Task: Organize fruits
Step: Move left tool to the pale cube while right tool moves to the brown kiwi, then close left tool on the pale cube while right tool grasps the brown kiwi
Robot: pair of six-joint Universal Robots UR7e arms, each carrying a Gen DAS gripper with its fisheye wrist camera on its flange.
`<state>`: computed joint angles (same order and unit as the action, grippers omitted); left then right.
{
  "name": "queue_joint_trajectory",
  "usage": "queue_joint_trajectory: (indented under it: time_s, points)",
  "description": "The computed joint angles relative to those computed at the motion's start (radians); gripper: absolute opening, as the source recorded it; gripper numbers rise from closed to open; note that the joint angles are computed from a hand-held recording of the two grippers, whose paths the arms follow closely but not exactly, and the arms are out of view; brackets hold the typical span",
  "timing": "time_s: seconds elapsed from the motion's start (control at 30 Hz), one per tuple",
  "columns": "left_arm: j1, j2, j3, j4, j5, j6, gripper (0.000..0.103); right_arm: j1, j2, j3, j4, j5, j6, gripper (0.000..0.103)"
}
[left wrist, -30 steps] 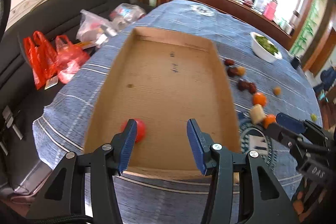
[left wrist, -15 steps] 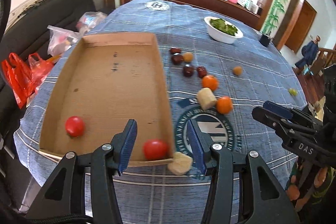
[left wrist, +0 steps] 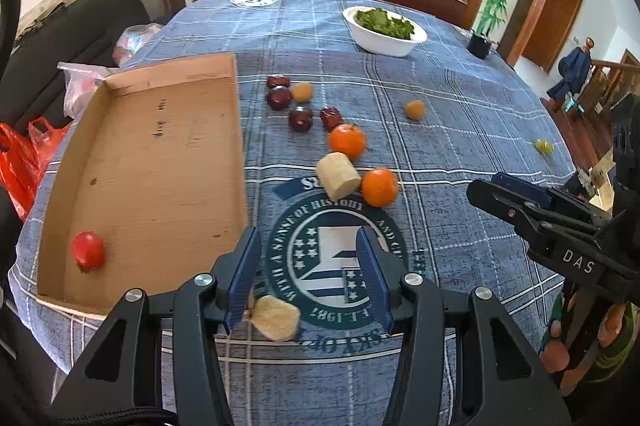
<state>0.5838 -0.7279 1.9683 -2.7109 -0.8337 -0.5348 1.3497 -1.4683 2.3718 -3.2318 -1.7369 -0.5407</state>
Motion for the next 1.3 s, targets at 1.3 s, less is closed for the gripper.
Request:
queue_joint_trajectory:
  time_s: [1.3]
  points:
    - [0.143, 0.216, -0.303, 0.103, -0.084, 0.154, 0.048, 0.002, 0.347, -0.409, 0.063, -0.17, 0.013, 0.037]
